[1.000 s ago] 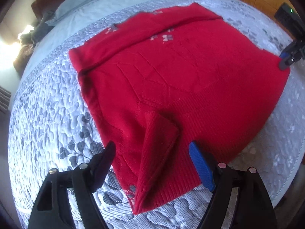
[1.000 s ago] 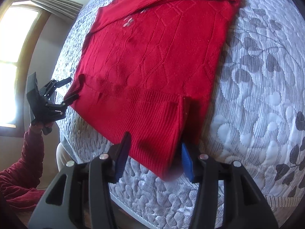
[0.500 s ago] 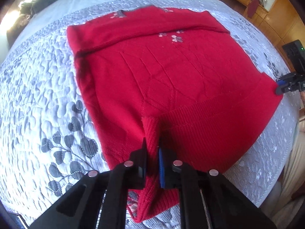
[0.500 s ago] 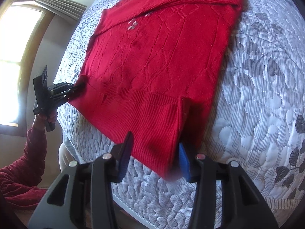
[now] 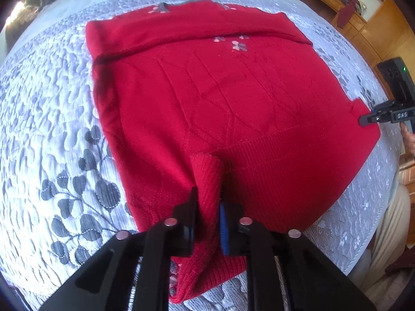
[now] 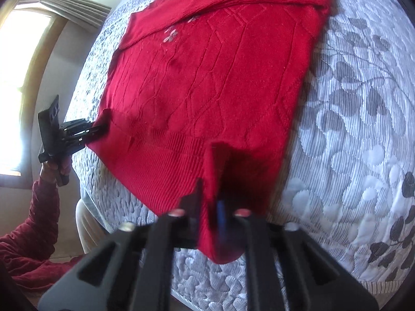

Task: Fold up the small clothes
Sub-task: 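Lift the hem with both grippers and fold it toward the collar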

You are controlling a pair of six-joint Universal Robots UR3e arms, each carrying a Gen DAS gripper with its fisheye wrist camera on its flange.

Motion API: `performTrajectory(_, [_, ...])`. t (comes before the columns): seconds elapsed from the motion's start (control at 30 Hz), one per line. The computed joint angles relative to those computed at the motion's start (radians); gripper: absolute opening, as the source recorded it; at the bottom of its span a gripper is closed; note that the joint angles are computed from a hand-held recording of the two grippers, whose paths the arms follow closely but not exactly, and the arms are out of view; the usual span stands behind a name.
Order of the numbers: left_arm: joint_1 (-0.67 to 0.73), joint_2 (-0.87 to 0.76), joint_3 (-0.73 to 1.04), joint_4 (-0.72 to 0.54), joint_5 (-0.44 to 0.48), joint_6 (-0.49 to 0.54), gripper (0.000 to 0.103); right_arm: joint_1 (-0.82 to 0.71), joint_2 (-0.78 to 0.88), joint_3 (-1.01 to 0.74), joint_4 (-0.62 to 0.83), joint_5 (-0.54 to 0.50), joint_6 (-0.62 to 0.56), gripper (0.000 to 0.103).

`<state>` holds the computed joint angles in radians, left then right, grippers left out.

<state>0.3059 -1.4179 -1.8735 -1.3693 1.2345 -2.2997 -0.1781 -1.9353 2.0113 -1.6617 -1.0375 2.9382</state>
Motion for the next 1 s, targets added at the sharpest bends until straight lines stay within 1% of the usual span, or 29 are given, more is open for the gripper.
performTrajectory(0.13, [0.042, 0.045, -0.023, -0.007, -0.024, 0.018, 0.007, -0.037, -0.067, 0.020, 0.032, 0.013, -0.039, 0.003])
performTrajectory(0.27, [0.112, 0.100, 0.019, -0.100, -0.125, 0.021, 0.007, -0.090, -0.147, -0.003, 0.108, 0.054, -0.089, 0.003])
performTrajectory(0.37, [0.129, 0.092, 0.089, -0.142, -0.169, 0.028, 0.007, -0.133, -0.166, -0.058, 0.161, 0.078, -0.121, 0.003])
performTrajectory(0.4, [0.123, 0.073, 0.113, -0.130, -0.170, 0.016, 0.007, -0.136, -0.157, -0.074, 0.158, 0.075, -0.120, 0.003])
performTrajectory(0.5, [0.081, 0.002, 0.183, -0.041, -0.156, -0.068, 0.007, -0.142, -0.104, -0.132, 0.114, 0.067, -0.097, 0.003])
performTrajectory(0.6, [0.062, -0.107, 0.294, 0.002, -0.175, -0.165, 0.007, -0.172, -0.024, -0.203, 0.083, 0.081, -0.082, 0.003])
performTrajectory(0.77, [0.012, -0.286, 0.472, 0.106, -0.169, -0.308, 0.007, -0.152, 0.179, -0.380, -0.041, 0.076, -0.009, 0.003])
performTrajectory(0.8, [-0.004, -0.336, 0.527, 0.115, -0.164, -0.340, 0.007, -0.144, 0.218, -0.415, -0.060, 0.073, 0.006, 0.003])
performTrajectory(0.93, [-0.066, -0.557, 0.802, 0.124, -0.120, -0.462, 0.007, -0.103, 0.445, -0.648, -0.119, 0.035, 0.087, 0.003])
performTrajectory(1.0, [-0.097, -0.690, 0.992, 0.106, -0.087, -0.509, 0.007, -0.088, 0.569, -0.789, -0.143, 0.016, 0.130, 0.003])
